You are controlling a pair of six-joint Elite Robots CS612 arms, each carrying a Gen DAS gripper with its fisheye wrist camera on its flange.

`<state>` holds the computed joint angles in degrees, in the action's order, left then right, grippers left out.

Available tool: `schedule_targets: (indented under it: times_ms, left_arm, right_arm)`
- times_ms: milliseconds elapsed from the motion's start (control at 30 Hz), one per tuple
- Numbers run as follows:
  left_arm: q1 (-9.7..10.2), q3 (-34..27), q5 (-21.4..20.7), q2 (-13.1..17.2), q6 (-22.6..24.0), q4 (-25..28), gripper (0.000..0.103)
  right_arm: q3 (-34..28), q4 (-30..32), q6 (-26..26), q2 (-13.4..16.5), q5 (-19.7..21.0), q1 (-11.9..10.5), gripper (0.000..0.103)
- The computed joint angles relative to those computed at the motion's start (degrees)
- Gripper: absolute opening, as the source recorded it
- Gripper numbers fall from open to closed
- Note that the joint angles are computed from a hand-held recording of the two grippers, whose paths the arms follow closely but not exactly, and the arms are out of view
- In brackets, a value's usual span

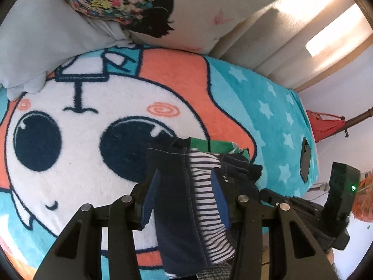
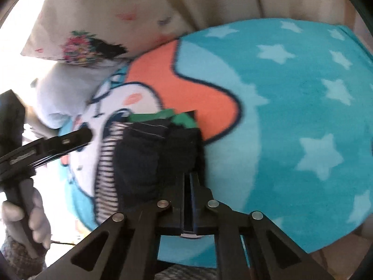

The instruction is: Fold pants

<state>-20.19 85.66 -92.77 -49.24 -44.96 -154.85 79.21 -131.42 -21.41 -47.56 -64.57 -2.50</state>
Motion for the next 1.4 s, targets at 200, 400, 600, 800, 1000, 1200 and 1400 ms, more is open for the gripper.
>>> schedule_targets:
  times_ms: [200, 400, 600, 800, 1000, 1200, 1400]
  left_arm:
    - [-0.43, -3.58, -1.07, 2.60, 3.84, 4.03, 0.045]
    - [0.19, -4.01, -3.34, 3.00, 3.72, 3.99, 0.051]
    - [2.11, 1.86, -5.11, 0.00, -1.99, -7.41, 0.054]
    - [4.67, 6.94, -12.19, 0.68, -13.62, -15.86, 0.059]
    - [3.96, 5.39, -15.51, 2.33, -8.35, -16.04, 0.061]
    - [3.57, 2.62, -15.95, 4.14, -6.87, -13.22, 0.072]
    - [2.81, 1.44, -15.86, 3.35, -3.19, -8.27, 0.042]
  right_arm:
    - [-0.49, 1.60, 0.74, 1.23, -5.46, 0.92, 0.002]
    - [-0.46, 0.60, 6.54, 1.48, -2.78, -0.31, 0.009]
    - [1.76, -4.93, 12.64, 0.58, 10.54, -3.43, 0.064]
    - [1.01, -0.99, 7.79, 0.85, 12.50, -2.50, 0.070]
    - [-0.88, 1.40, 6.56, 2.69, 10.06, -1.04, 0.070]
    - [-1.35, 0.96, 6.18, 3.38, 10.86, -0.90, 0.072]
    - [-2.77, 5.55, 5.03, 3.63, 11.49, -0.45, 0.047]
